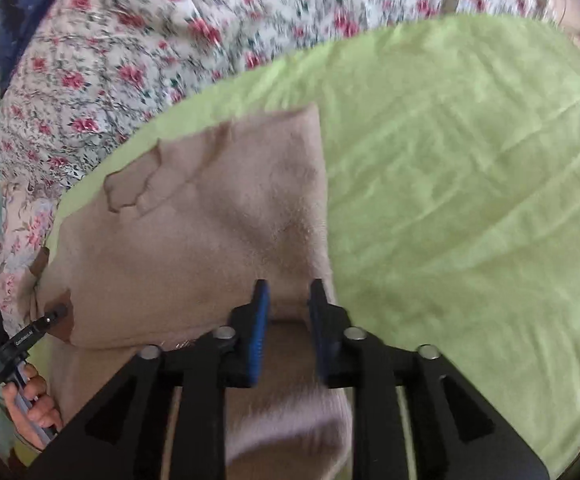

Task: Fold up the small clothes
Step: 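Fold the held sleeve across the sweater body with the left tool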

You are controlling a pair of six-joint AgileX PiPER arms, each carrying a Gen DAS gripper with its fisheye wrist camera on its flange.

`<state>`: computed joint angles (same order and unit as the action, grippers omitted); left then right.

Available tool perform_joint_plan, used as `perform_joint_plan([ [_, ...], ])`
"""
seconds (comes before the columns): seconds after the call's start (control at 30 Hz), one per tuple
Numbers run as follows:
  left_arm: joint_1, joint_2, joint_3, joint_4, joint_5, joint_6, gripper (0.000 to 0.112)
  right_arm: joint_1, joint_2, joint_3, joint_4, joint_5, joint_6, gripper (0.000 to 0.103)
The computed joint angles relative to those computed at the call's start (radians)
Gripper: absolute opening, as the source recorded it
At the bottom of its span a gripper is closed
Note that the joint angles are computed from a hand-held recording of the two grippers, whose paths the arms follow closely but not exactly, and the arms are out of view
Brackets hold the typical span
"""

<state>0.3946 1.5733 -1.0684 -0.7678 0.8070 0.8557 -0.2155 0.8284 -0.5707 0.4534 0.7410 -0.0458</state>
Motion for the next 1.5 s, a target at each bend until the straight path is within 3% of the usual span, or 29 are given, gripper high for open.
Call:
perform_joint_plan([
  [0.03,0.023,-0.012,0.008,-0.005,0.015,0.011,0.009,0.006,-0.026,0.007,0.028,0.015,-0.012,0.044],
  [0.1,0.066,-0.029,0.015,-0.009,0.041,0.033,0.009,0.094,-0.091,0.012,0.018,0.042,0.063,0.044],
  [0.27,0.149,-0.072,-0.022,0.068,0.037,0.038,0.013,0.512,-0.169,0.031,-0.229,-0.014,0.502,0.046],
  [0.33,0.132,-0.084,-0.055,0.215,-0.058,-0.061,0.035,0.657,-0.154,0.028,-0.343,-0.049,0.677,0.05],
  [0.4,0.096,-0.067,-0.107,0.414,-0.13,-0.232,0.07,0.784,-0.146,0.03,-0.455,-0.065,0.841,0.052],
  [0.47,0.07,-0.029,-0.142,0.614,-0.239,-0.397,0.083,0.912,-0.156,0.042,-0.58,-0.063,1.024,0.053],
  [0.57,0.034,0.072,-0.22,0.914,-0.367,-0.603,0.085,1.036,-0.149,0.049,-0.693,-0.058,1.2,0.054],
  [0.7,-0.041,0.264,-0.389,1.314,-0.321,-0.883,0.087,1.069,-0.111,0.059,-0.699,-0.098,1.247,0.054],
  [0.77,-0.063,0.343,-0.449,1.441,-0.292,-0.964,0.086,1.077,-0.097,0.062,-0.698,-0.11,1.253,0.054],
  [0.8,-0.063,0.378,-0.487,1.444,-0.276,-0.957,0.071,1.078,-0.094,0.061,-0.697,-0.111,1.254,0.054],
  [0.83,-0.056,0.416,-0.533,1.407,-0.253,-0.921,0.053,1.077,-0.091,0.06,-0.695,-0.11,1.252,0.054],
  [0.87,-0.046,0.441,-0.582,1.33,-0.211,-0.854,0.01,1.071,-0.09,0.058,-0.69,-0.108,1.243,0.054],
  [0.93,-0.002,0.445,-0.628,1.13,-0.176,-0.716,0.008,1.053,-0.089,0.053,-0.675,-0.101,1.219,0.054],
  [1.0,0.045,0.37,-0.564,0.93,-0.22,-0.575,0.008,1.051,-0.091,0.048,-0.686,-0.087,1.224,0.054],
  [1.13,0.117,0.208,-0.448,0.53,-0.168,-0.283,0.007,1.077,-0.092,0.044,-0.732,-0.083,1.271,0.054],
  [1.27,0.193,0.054,-0.344,0.144,0.022,-0.014,0.007,1.144,-0.088,0.043,-0.795,-0.089,1.366,0.054],
  [1.4,0.132,-0.098,-0.208,0.017,0.126,0.036,0.007,1.246,-0.106,0.043,-0.902,-0.041,1.504,0.054],
  [1.5,-0.009,-0.171,-0.13,0.008,0.131,-0.018,0.007,1.304,-0.139,0.055,-0.96,0.005,1.596,0.054],
])
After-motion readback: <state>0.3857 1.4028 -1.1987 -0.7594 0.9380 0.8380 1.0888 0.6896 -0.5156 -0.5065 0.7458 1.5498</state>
